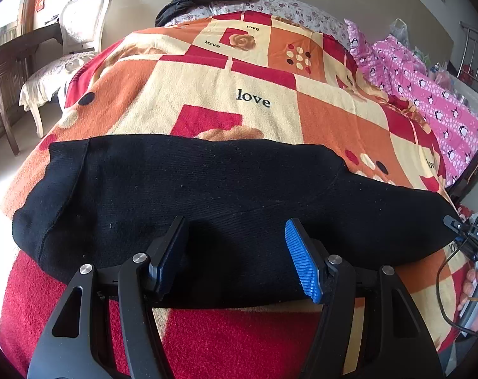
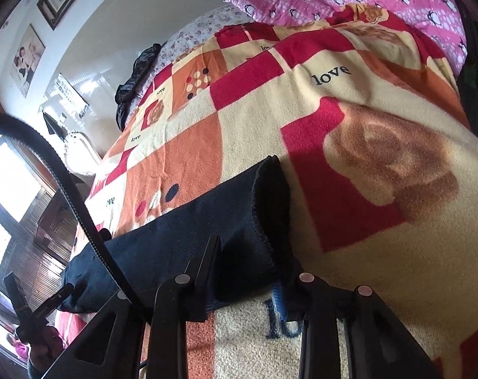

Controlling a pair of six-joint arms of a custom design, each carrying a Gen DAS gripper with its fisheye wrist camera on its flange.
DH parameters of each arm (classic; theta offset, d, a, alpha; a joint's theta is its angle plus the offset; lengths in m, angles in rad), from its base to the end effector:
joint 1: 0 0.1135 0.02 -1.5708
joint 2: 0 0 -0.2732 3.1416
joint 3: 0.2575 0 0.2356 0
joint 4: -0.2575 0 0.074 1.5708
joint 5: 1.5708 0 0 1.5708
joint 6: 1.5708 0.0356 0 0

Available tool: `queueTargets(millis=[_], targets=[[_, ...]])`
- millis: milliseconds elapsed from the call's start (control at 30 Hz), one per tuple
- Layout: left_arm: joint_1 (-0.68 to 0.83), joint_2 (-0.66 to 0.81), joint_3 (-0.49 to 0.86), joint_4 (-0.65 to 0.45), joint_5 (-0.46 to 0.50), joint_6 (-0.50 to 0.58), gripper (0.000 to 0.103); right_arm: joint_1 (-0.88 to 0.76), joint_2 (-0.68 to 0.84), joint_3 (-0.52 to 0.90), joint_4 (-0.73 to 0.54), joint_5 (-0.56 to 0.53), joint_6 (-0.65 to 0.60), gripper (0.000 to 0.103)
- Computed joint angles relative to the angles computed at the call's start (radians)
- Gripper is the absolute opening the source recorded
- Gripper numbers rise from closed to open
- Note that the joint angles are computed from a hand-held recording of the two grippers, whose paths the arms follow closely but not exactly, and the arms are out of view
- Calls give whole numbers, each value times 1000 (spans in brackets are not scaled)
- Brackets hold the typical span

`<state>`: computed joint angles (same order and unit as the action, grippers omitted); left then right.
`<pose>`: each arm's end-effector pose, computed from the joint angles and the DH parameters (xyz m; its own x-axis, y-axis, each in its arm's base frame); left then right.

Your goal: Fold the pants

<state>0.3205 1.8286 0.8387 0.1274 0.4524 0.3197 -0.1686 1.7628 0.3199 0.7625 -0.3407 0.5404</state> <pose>0.3217 0.0904 0.1396 -0.6885 0.0693 -0.7219 0.2138 0.9706 -0.1107 0.2428 -0.0293 0.0957 -0.5822 0.5910 -0.5584 0.2351 0.7798 0.5802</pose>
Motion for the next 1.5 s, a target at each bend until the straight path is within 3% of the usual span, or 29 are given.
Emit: queueTargets(millis=[500, 667, 767, 900, 1033, 1167, 1233, 1367, 1500], targets=[[2, -2, -1, -1, -3, 4, 64, -44, 38, -12, 62, -73, 12, 29], [5, -24, -23, 22, 27, 7, 64, -25, 21, -24, 65, -29, 5, 28], [-33, -86, -34, -24, 36, 14, 64, -10, 7, -34, 72, 8, 0, 24], [-164, -152, 44, -226, 102, -7, 64, -11, 4, -50, 102, 11, -7, 20], [-409, -35, 324, -552, 65, -58, 64, -3, -7, -61, 116, 22, -26, 17], [-575, 191, 717, -900, 126, -144, 64, 100, -77, -60, 54, 186, -88, 15], [-653, 292, 894, -1044, 92, -172, 64, 195, -117, -54, 14, 328, -140, 14], [-763, 409, 1101, -1193, -7, -156, 64, 370, -141, -33, -29, 575, -240, 12], [-813, 420, 1125, -1203, -88, -146, 64, 495, -106, -6, -25, 736, -337, 10]])
